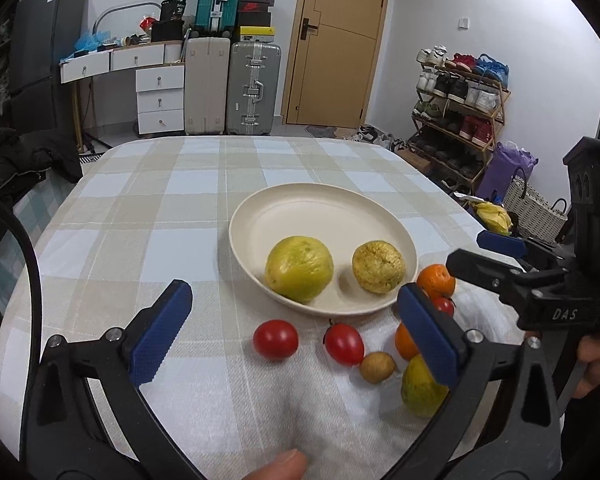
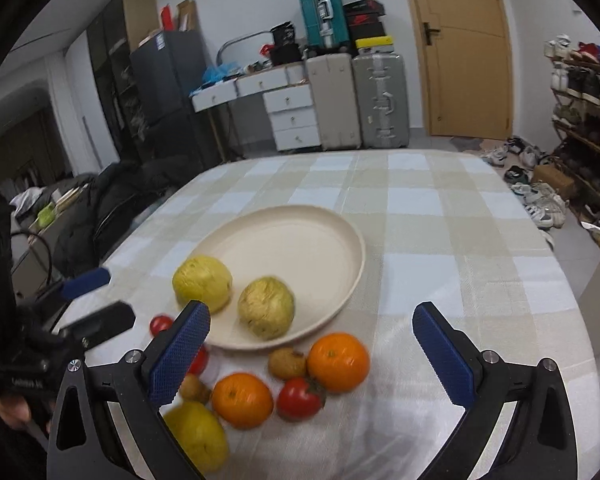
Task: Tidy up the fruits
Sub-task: 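Open the right tool onto the plate while the left releases its citrus there, then grasp the second yellow-green citrus with the left tool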
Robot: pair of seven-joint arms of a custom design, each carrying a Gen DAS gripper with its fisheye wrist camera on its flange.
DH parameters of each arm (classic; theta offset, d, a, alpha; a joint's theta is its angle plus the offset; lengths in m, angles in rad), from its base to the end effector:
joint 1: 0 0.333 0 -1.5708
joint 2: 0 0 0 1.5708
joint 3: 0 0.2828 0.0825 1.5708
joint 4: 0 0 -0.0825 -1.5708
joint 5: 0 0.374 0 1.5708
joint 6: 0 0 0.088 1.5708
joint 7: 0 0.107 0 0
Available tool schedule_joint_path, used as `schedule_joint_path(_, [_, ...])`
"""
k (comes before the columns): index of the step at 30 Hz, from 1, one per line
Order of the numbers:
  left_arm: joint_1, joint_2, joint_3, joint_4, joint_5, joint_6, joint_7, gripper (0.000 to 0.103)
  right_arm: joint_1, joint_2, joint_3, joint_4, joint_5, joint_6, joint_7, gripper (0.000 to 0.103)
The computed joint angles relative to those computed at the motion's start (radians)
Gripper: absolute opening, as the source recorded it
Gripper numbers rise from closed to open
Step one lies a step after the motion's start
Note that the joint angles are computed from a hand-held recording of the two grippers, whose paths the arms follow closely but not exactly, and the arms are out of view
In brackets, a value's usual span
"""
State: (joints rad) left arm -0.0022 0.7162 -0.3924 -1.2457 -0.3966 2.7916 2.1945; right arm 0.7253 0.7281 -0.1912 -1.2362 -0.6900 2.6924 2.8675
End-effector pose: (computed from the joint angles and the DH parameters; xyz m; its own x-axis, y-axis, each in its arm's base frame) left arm 0.7369 -0.1844 0.4368 -0.5301 -0.8374 0.1332 -0.5424 0.2142 -0.8123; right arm 0.6191 0.4422 0.3975 -0.0435 -0.9778 -0.2049 -0.6135 0.1880 -0.7670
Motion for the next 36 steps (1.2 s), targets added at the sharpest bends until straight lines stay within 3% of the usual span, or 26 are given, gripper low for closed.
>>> schedule_joint_path(1, [0.009,-0.018,-0.006,-0.03,-0.006,0.009,0.01,0.102,-0.009,-0.014,0.015,-0.027,0.009,0.025,-0.012,0.103])
schedule_joint_path(7, [0.046,-0.111,-0.029,-0.185,-0.042,0.063,0.062,0.102,0.039,-0.084,-0.03,-0.15,-0.05,0.108,0.086,0.103])
schedule_joint_path(10, [0.051,-0.142,-0.029,-0.228,-0.051,0.064,0.072,0.103,0.03,-0.097,-0.003,-0.158,-0.049,0.079,0.062,0.103])
schedule_joint_path(13, [0.058,-0.162,-0.032,-0.246,-0.065,0.027,0.088,0.102,0.018,-0.107,0.013,-0.182,-0.058,0.116,0.051,0.103])
schedule_joint_path(18, [0.076,-0.21,-0.06,-0.332,-0.131,0.073,0.172,0.102,0.0,-0.119,0.03,-0.216,-0.024,0.15,0.02,0.103])
schedule_joint_path(26, [0.04,-0.226,-0.03,-0.359,-0.132,0.063,0.176,0.102,0.02,-0.159,-0.012,-0.288,-0.064,0.209,0.073,0.103])
schedule_joint_path(31, [0.021,-0.232,-0.021,-0.36,-0.129,0.046,0.153,0.102,0.025,-0.176,-0.008,-0.298,-0.094,0.153,0.053,0.103])
schedule_joint_path(36, [-0.006,-0.224,-0.01,-0.342,-0.116,0.02,0.138,0.102,0.014,-0.188,0.0,-0.313,-0.123,0.15,0.091,0.103])
